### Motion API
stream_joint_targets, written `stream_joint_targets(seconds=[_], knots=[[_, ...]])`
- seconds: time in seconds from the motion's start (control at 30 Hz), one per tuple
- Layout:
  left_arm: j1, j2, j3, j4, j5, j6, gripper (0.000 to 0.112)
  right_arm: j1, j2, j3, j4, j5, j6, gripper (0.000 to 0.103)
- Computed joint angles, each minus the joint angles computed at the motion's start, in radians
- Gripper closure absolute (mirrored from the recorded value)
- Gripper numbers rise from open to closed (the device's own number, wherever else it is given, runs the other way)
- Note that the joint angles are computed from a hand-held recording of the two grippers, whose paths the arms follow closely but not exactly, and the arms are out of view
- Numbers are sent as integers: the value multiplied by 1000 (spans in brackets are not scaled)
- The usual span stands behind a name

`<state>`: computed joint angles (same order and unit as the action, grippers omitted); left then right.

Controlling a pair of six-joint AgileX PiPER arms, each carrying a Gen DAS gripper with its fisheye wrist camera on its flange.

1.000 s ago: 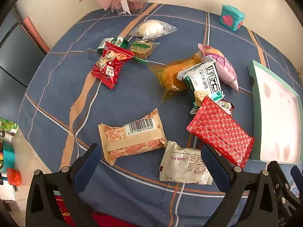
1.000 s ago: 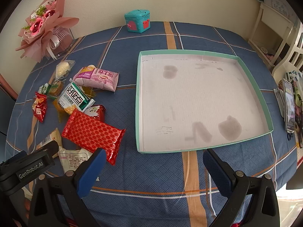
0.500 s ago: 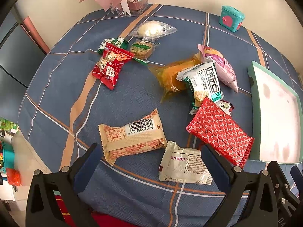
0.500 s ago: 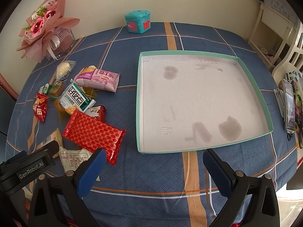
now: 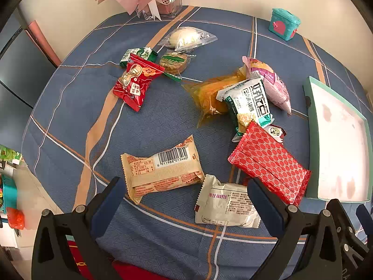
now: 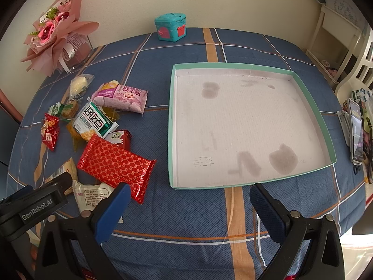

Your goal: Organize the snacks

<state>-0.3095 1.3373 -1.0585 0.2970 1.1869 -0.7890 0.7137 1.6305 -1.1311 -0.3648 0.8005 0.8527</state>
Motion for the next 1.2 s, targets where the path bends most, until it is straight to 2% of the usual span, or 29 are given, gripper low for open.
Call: stream_joint_targets(seconds=[0.4, 0.6, 0.7, 0.77, 0.97, 1.1, 1.2], knots=[[9, -8, 5, 0, -2, -5, 9, 12, 5, 0, 2, -7, -3, 0], [101, -20, -4, -28, 21, 3, 9, 17, 25, -12, 90, -69, -89, 0], [141, -56, 35, -13, -8, -9, 9, 37, 40, -29, 107, -92, -107, 0], [197, -87, 80, -34, -78, 13, 9, 49, 60, -49, 123, -98, -126, 0], [347, -30, 82, -215, -110, 197, 9, 64, 135, -104, 245, -86, -250, 0], [388, 27, 60, -272, -115, 263, 9, 56, 182, -129, 375, -90, -354, 0], [394, 32, 60, -261, -119, 266, 9, 75, 215, -154, 366, -70, -340, 0]])
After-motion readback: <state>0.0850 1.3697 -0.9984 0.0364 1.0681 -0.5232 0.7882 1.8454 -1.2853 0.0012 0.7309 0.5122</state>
